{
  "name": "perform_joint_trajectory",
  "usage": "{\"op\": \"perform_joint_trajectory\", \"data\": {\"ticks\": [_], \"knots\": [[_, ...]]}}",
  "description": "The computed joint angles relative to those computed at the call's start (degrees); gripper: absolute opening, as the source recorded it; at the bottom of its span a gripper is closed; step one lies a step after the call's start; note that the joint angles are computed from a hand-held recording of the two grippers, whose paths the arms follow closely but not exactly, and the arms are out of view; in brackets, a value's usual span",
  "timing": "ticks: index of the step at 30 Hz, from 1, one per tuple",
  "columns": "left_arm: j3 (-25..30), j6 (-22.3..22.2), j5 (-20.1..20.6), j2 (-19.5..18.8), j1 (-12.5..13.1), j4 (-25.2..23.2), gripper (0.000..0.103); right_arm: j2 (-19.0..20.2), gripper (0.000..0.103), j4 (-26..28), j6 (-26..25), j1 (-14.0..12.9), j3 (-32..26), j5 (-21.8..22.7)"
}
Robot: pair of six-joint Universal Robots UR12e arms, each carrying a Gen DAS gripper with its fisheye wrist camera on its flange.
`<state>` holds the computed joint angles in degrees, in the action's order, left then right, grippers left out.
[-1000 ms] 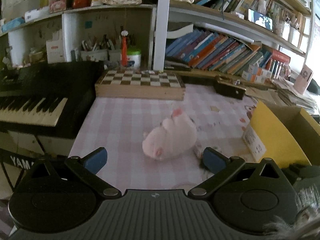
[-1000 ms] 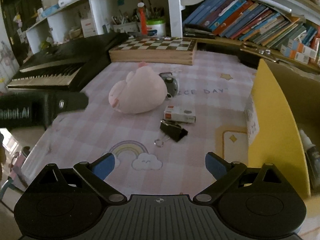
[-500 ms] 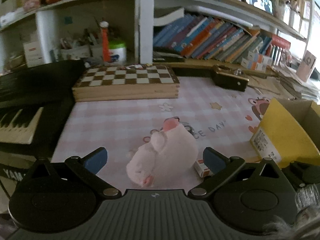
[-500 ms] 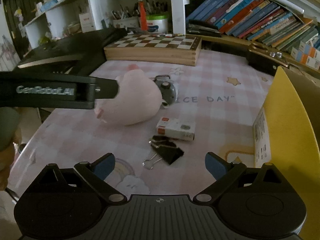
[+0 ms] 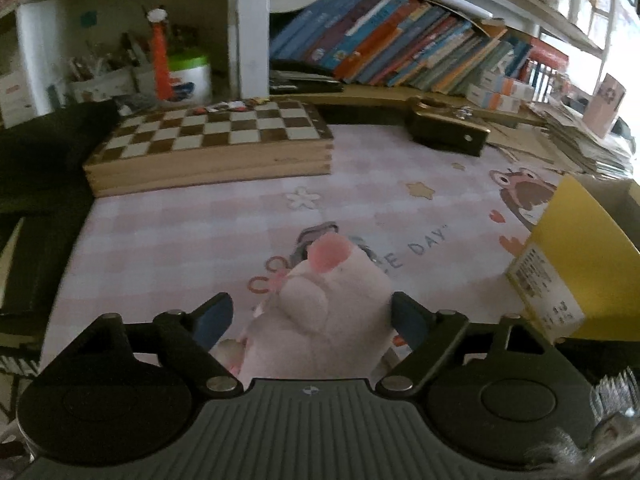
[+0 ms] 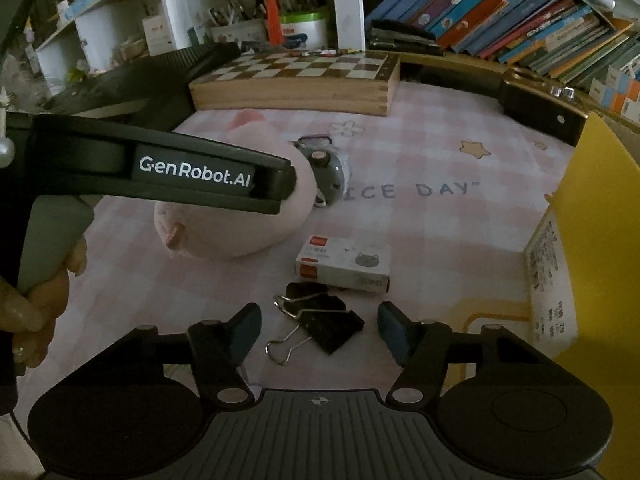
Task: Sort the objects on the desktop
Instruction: 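Grasp the pink plush pig with the left tool while the right tool grasps the black binder clip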
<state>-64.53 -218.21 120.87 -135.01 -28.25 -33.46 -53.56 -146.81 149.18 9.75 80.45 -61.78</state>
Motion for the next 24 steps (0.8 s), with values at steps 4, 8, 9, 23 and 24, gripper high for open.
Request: {"op": "perform_joint_trajectory", "data": {"ticks": [4,8,9,23,24], "knots": [[0.2,0.8,-2.6,-0.3,0.3,0.6,0.073,0.1,0.062,-0.5,-0.1,0.0,0.1,0.5],[-0.1,0.6,-3.0,-0.1,0.4,1.1,0.064,0.1,0.034,-0.2,-1.7,-0.2,0.1,1.5],[-0.6,0.0,-3.3,0.3,0.4,1.2,0.061,0.0,0.032,0.3,-2.0,-0.3,0.0,2.0],[-8.1,-13.5,0.0,6.4,-1.1,2.7,0.059,-0.5,0.027,0.0,-3.5,-0.3,0.3,1.8],[-8.3,-14.0,0.2,6.6,-1.3,2.5,0.059,-0.4,0.027,0.5,-3.9,-0.2,0.2,1.7]]}}
